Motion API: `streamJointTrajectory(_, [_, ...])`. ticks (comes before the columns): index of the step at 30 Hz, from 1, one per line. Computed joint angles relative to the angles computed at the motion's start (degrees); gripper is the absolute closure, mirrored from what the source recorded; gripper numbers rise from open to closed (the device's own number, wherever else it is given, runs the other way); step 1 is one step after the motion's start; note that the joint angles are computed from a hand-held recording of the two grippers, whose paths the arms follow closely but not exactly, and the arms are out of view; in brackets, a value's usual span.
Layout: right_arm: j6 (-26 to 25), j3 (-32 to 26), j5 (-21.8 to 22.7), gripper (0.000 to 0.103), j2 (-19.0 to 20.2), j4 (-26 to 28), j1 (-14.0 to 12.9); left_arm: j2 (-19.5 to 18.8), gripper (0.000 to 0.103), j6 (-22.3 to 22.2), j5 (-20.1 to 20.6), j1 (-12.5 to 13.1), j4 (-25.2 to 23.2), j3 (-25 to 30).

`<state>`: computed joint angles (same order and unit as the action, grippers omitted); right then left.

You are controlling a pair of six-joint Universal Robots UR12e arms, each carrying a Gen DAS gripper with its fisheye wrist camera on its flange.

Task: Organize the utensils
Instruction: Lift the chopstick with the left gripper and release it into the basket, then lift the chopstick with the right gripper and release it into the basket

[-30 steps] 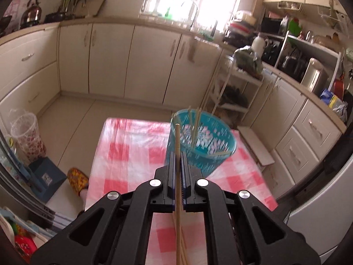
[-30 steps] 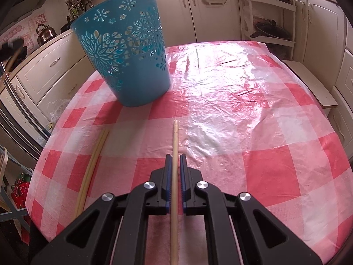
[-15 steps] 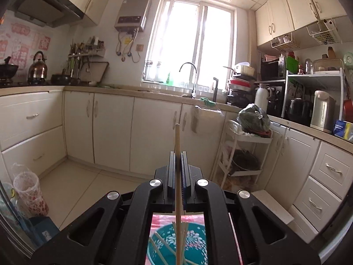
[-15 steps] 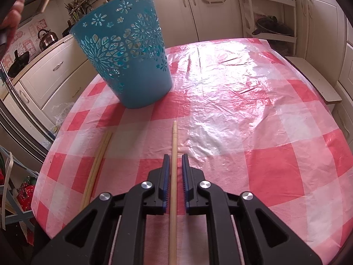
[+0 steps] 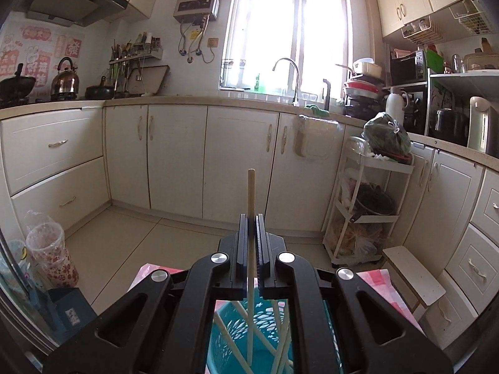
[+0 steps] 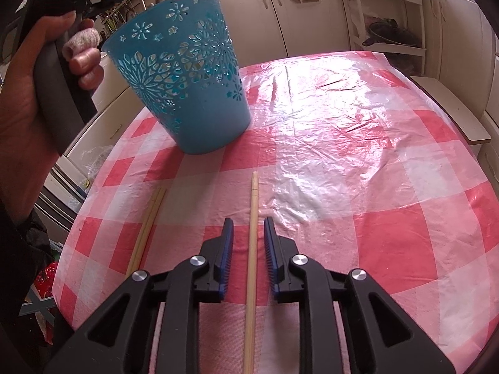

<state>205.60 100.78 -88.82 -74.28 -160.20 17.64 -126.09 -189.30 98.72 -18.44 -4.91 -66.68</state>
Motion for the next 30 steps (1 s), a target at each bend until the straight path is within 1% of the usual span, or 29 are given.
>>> streamJointTrajectory(2, [0.0,0.0,0.0,0.082,0.0,0.0,0.0,0.5,0.098,0.1,-0.5,0.3,-0.5,-1.0])
streamJointTrajectory(4, [0.0,0.0,-0.1,0.082,0.0,0.0,0.0,1.1,0.098,0.7,-1.8,0.5,-1.5,-1.9])
streamJointTrajectory(6, [0.0,0.0,-0.1,0.082,0.0,0.0,0.0,1.9,0.091,1.7,-2.6,0.6,-2.2,-3.1])
streamJointTrajectory(7, [-0.1,0.0,-0.1,0.082,0.0,0.1,0.0,2.4,0.075,2.1,-2.6,0.6,-2.2,-3.7])
streamJointTrajectory(8, [-0.1,0.0,-0.1,0.082,0.0,0.1,0.0,2.9,0.053,2.3,-2.1,0.6,-2.1,-4.5])
streamJointTrajectory(10, [0.0,0.0,-0.1,0.082,0.0,0.1,0.0,4.0,0.036,2.4,-0.5,0.5,-0.5,-6.4])
streamJointTrajectory(12, [-0.1,0.0,-0.2,0.082,0.0,0.1,0.0,5.4,0.034,2.8,-1.2,0.8,-0.3,-8.4])
streamJointTrajectory(13, [-0.2,0.0,-0.3,0.082,-0.1,0.2,0.1,6.2,0.032,3.1,-1.1,0.9,-0.1,-9.5])
streamJointTrajectory(14, [-0.4,0.0,-0.4,0.082,-0.1,0.3,0.1,7.0,0.026,3.5,-0.6,1.0,0.5,-10.8])
streamJointTrajectory(15, [-0.8,-0.1,-0.7,0.080,-0.1,0.6,0.2,7.8,0.023,3.9,-0.2,1.0,1.2,-12.2])
streamJointTrajectory(17, [-1.6,-0.3,-1.1,0.073,-0.2,1.3,0.4,9.4,0.015,4.7,1.1,1.2,2.4,-15.2])
streamJointTrajectory(19, [-1.8,-0.3,-1.8,0.073,-0.3,1.9,0.6,10.8,0.008,5.1,2.9,1.3,2.7,-18.2])
streamJointTrajectory(20, [-1.8,-0.3,-2.0,0.073,-0.4,2.1,0.6,11.5,0.008,4.7,3.6,1.4,2.5,-19.8])
streamJointTrajectory(21, [-1.7,-0.3,-2.2,0.073,-0.5,2.3,0.7,12.2,0.008,4.0,3.1,1.8,1.7,-21.3])
streamJointTrajectory(23, [-1.9,-0.4,-2.9,0.073,-0.5,2.8,0.8,13.3,0.008,1.8,0.9,3.0,-2.0,-23.5])
streamJointTrajectory(24, [-2.3,-0.4,-3.7,0.074,-0.5,3.0,1.0,13.7,0.008,0.2,-0.7,3.7,-3.7,-24.3])
streamJointTrajectory(25, [-2.7,-0.5,-4.6,0.076,-0.5,3.2,1.2,14.1,0.008,-1.8,-3.3,4.6,-5.3,-25.0])
streamJointTrajectory(27, [-3.8,-0.8,-6.8,0.078,-0.3,3.7,1.8,14.4,0.008,-5.8,-9.3,6.5,-8.1,-26.0])
streamJointTrajectory(29, [-4.4,-0.9,-8.2,0.078,-0.2,4.1,2.3,14.3,0.008,-9.1,-12.8,7.8,-8.7,-26.8])
streamJointTrajectory(30, [-4.6,-1.0,-8.9,0.079,-0.2,4.3,2.5,14.2,0.008,-10.3,-13.9,8.3,-8.8,-27.2])
